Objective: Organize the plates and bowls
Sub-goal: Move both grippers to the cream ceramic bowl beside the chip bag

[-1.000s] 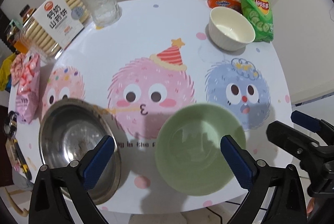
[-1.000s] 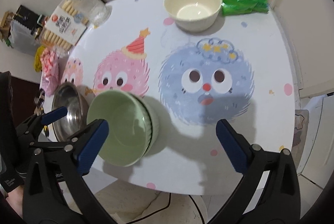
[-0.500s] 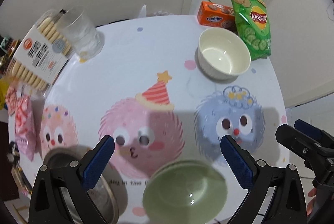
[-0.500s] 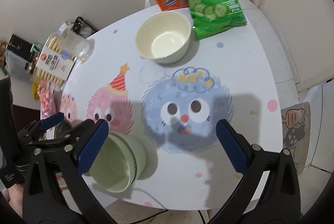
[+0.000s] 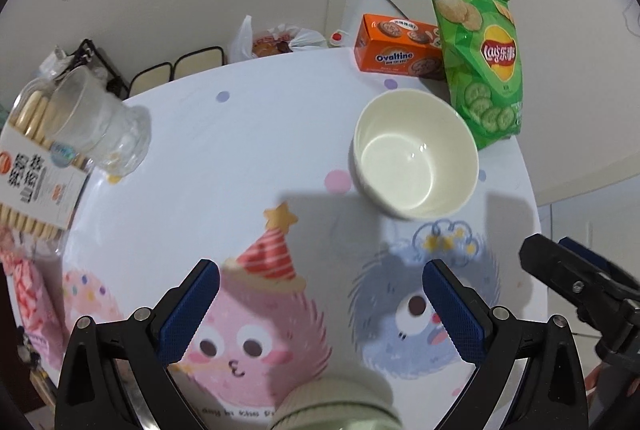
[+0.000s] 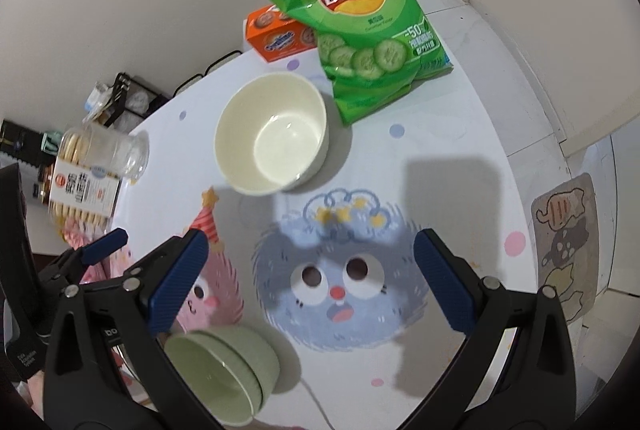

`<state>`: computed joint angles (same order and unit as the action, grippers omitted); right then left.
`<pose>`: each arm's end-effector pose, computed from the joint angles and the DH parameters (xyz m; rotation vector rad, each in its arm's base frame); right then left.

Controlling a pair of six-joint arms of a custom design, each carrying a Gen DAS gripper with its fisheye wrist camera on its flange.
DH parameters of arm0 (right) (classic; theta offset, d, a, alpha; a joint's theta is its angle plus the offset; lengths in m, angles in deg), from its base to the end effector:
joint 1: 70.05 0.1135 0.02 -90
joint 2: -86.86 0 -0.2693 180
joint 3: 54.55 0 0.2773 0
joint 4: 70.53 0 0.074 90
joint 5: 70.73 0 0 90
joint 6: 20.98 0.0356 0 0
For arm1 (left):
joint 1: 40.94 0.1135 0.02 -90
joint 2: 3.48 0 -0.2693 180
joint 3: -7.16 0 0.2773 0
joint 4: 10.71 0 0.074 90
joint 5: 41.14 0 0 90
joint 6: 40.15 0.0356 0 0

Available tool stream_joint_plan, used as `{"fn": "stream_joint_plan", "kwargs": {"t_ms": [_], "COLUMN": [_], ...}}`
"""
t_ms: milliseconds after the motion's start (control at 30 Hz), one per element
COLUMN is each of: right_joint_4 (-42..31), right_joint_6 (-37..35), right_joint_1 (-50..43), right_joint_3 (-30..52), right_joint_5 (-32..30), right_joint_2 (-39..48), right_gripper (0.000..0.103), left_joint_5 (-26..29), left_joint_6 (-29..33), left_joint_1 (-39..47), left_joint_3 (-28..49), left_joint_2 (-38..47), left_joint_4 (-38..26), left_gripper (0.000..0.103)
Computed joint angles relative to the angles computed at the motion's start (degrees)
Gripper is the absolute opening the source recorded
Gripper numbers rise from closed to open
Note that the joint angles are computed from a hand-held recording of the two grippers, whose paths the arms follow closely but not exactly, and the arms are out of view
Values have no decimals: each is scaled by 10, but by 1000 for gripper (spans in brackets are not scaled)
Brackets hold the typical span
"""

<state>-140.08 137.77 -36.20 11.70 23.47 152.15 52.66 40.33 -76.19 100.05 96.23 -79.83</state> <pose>0.1880 0.1230 0.2608 0.8674 2.6942 0.3527 0.2986 -0.2139 0.2398 0.6643 2.8550 -0.2276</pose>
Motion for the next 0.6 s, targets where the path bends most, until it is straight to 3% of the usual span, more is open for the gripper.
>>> {"fn": "stream_joint_plan", "kwargs": {"t_ms": [333,600], "right_joint_4": [64,92], "right_joint_6": [-10,-50], "right_joint_1": [-101,-153], "right_joint_3": [-21,-6], "right_joint_5": [-51,-86], "right_joint_2": [58,123], "right_gripper": [102,102], "left_joint_5": [3,5], "left_joint_6": [10,27], "left_joint_1": [1,6], "left_joint_3": [132,186], "left_joint_2": [141,209], "left_joint_4": [-13,-14], "left_gripper": [103,102]}}
